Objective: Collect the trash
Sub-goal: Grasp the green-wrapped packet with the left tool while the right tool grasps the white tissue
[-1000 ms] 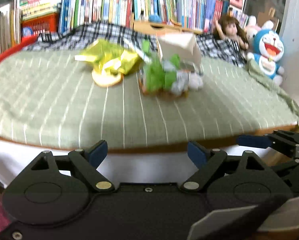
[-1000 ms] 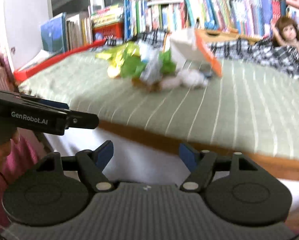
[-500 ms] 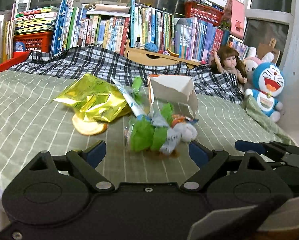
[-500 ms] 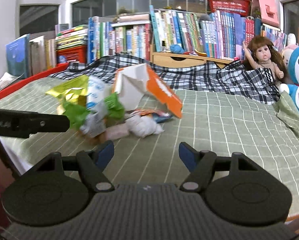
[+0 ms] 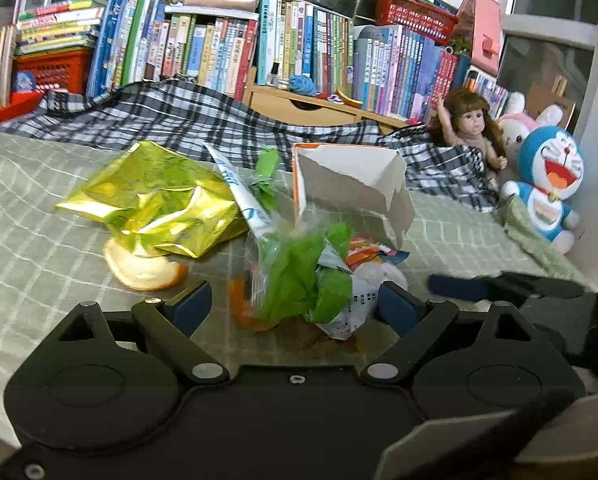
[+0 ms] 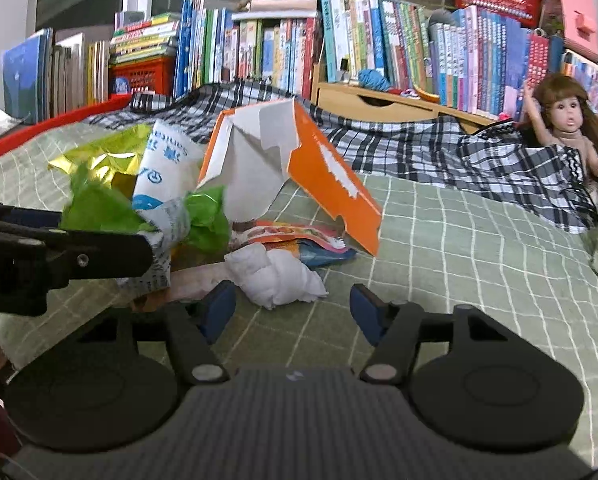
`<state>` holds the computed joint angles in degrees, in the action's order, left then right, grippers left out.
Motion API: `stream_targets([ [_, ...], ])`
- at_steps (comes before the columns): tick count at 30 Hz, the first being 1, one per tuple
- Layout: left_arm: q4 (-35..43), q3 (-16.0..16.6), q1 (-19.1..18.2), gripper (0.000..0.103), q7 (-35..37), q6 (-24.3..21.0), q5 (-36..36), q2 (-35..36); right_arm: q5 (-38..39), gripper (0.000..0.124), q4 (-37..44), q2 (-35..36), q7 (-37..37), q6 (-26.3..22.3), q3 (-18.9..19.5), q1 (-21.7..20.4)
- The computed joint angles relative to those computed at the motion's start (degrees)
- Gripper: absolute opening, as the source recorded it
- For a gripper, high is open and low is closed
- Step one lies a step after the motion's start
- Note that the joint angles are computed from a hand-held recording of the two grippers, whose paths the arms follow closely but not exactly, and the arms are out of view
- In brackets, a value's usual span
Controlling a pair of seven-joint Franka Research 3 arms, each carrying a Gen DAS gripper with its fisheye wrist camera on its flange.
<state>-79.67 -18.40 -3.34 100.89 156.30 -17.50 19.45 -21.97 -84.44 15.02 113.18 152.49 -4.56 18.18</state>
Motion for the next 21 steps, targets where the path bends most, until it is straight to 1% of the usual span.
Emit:
stream_targets([
  [1, 0.87, -0.64, 0.36, 0.09, 0.3, -0.19, -1.24, 0.91, 0.28, 0.064, 1.17, 0.77, -0.28, -1.01, 0.09, 0.0],
  [4, 4.6, -0.78, 0.15, 0.09, -1.48, -2.59, -1.92, 3.65, 1.27, 0.062, 3.56, 2.57, -1.18, -1.94, 0.16, 0.05],
  [6, 6.18, -0.84, 0.0, 0.09, -1.95, -3.28, -1.74, 4.85, 1.08, 0.061, 4.71, 3.51, -1.19, -2.1, -0.25, 0.44],
  [8, 7.25, -1.2, 0.1, 0.088, -1.7, -3.72, -1.79, 5.71, 2.09, 0.055, 5.65, 4.2, -1.48, -2.28, -0.24, 0.4],
  [9, 6.92, -1.37, 0.12, 0.087, -1.58, -2.9, -1.97, 5.68, 2.46, 0.05, 5.84, 4.34, -1.32, -2.27, -0.32, 0.49],
  [10, 6.06, -2.41, 0.78, 0.081, 0.28, -1.25, -3.05, 5.55, 2.62, 0.045, 6.0, 4.42, -1.1, -2.39, -0.44, 0.67],
  [11, 5.92, -2.72, 0.96, 0.074, 1.18, -1.05, -3.16, 5.48, 2.45, 0.042, 6.11, 4.43, -0.76, -2.67, -0.65, 0.97],
  [12, 5.92, -2.56, 0.81, 0.069, 1.46, -1.36, -2.7, 5.38, 2.06, 0.038, 5.83, 4.26, -0.38, -2.45, -0.86, 1.25],
  [14, 6.31, -2.89, 1.08, 0.048, 2.24, -2.44, -3.11, 5.5, 1.54, 0.035, 5.06, 3.79, -0.05, -1.9, -0.98, 1.57],
  [16, 6.31, -3.14, 1.36, 0.043, 2.66, -2.83, -4.12, 5.34, 0.59, 0.033, 4.36, 3.32, 0.9, -1.39, -1.29, 1.96],
  [20, 5.15, -3.36, 1.61, 0.034, 4.5, -1.98, -5.27, 4.26, -1.01, 0.032, 2.79, 2.02, 2.11, -0.64, -1.38, 2.2],
  [21, 4.82, -3.65, 1.86, 0.033, 5.5, -1.79, -5.85, 3.99, -1.68, 0.032, 2.41, 1.68, 2.48, -0.45, -1.45, 2.29],
])
